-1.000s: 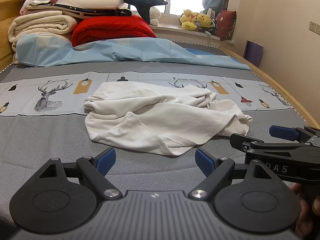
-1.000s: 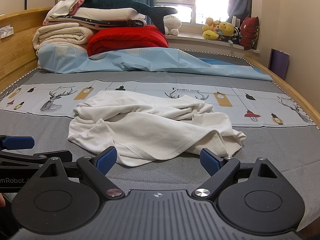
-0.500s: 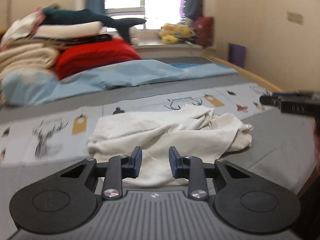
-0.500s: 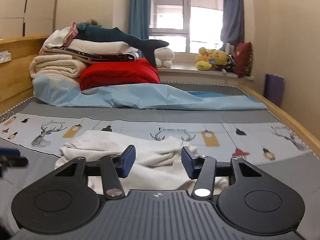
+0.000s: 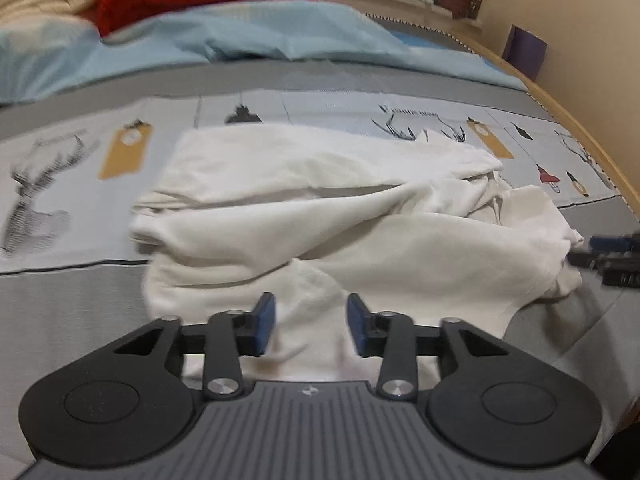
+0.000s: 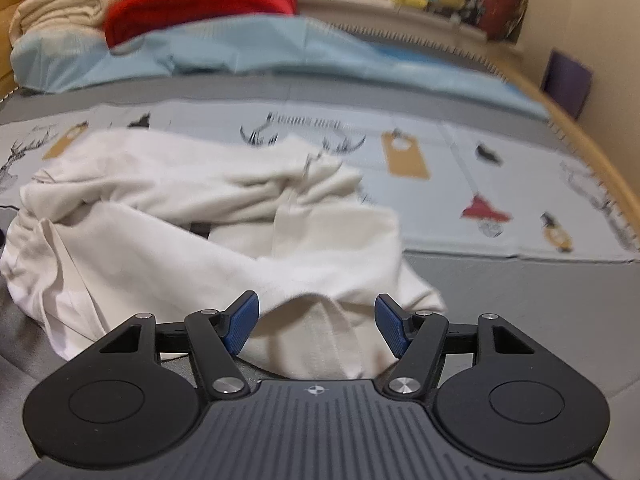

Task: Fold small clothes
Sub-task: 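Reach down and pinch the white shirt with both grippers, then pull the shirt body toward you with both grippers to spread it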

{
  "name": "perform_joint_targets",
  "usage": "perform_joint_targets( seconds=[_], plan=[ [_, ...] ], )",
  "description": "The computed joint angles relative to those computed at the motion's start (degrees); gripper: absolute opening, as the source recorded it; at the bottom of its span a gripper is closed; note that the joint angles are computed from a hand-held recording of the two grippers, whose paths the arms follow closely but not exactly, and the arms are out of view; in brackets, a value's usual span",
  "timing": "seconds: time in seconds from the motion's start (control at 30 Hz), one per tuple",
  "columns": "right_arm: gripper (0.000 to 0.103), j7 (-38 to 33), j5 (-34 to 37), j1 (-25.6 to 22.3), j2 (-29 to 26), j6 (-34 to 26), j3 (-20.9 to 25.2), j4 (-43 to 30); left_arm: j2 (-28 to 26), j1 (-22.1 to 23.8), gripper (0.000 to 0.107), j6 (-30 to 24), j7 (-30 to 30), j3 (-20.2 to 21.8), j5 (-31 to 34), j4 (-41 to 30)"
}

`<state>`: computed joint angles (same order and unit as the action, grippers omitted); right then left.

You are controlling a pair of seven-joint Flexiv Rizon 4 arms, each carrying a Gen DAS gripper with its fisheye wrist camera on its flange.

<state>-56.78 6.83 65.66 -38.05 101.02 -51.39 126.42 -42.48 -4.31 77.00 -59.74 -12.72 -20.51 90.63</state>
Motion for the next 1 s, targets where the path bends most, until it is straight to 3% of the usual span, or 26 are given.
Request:
perform_joint_targets(
  seconds=[0.07,0.17,0.2,0.23,0.27,0.3,0.37,0.43,0.6,0.7,0.77,0.9,1.0],
  plan=[
    [0.069,-0.4,-1.9,-4.1,1.1,-2.2,4.3,-1.7,-1.9,-2.4,0.061,-1.3,-2.8,2.7,0.6,-2.9],
    [0.069,-0.9,-6.1,-9.2,1.1,-4.0,9.3,-4.0,-4.7,-4.4,0.061,-4.7,-6.1,5.1,1.9,-7.0],
    [0.068,-1.1,-7.4,-10.1,1.1,-4.8,10.2,-4.4,-5.2,-4.6,0.059,-5.2,-6.7,5.6,2.4,-7.7],
    [0.064,-0.9,-8.5,-10.3,0.9,-5.0,10.3,-4.5,-5.6,-5.0,0.047,-5.9,-7.2,6.2,3.2,-8.5],
    [0.057,-1.0,-9.4,-10.4,0.7,-4.6,10.4,-4.4,-5.7,-4.8,0.038,-6.6,-7.0,6.4,3.8,-8.8],
    [0.051,-1.1,-9.9,-10.2,0.6,-4.0,10.1,-4.2,-5.4,-4.3,0.018,-7.0,-6.4,5.9,4.2,-8.5],
    [0.010,-1.7,-9.9,-8.7,0.7,-2.5,8.6,-3.1,-3.9,-3.0,0.015,-6.0,-4.5,4.6,4.6,-6.4],
    [0.002,-2.8,-8.7,-7.9,2.1,-0.5,8.3,-1.7,-1.7,-0.6,0.013,-4.0,-1.4,2.0,4.0,-3.3],
    [0.000,-9.8,-4.9,-5.3,7.6,8.7,8.3,4.0,6.1,6.4,0.012,-0.6,5.9,-3.4,-0.3,7.0],
    [0.000,-14.3,-4.2,-3.6,12.1,8.6,8.9,7.7,11.4,12.1,0.011,0.0,12.5,-7.7,-5.3,14.0],
    [0.000,-16.7,-2.8,-0.5,14.3,6.9,7.3,9.8,15.0,15.3,0.011,-2.5,16.8,-9.1,-8.5,17.9],
    [0.000,-18.4,2.0,7.3,15.4,3.5,0.8,12.2,21.5,17.4,0.011,-8.0,23.5,-6.5,-11.7,23.8],
    [0.004,-15.6,4.6,8.1,16.4,3.6,-0.3,12.1,23.6,15.7,0.012,-15.8,21.1,-0.2,-7.8,23.9]
  ],
)
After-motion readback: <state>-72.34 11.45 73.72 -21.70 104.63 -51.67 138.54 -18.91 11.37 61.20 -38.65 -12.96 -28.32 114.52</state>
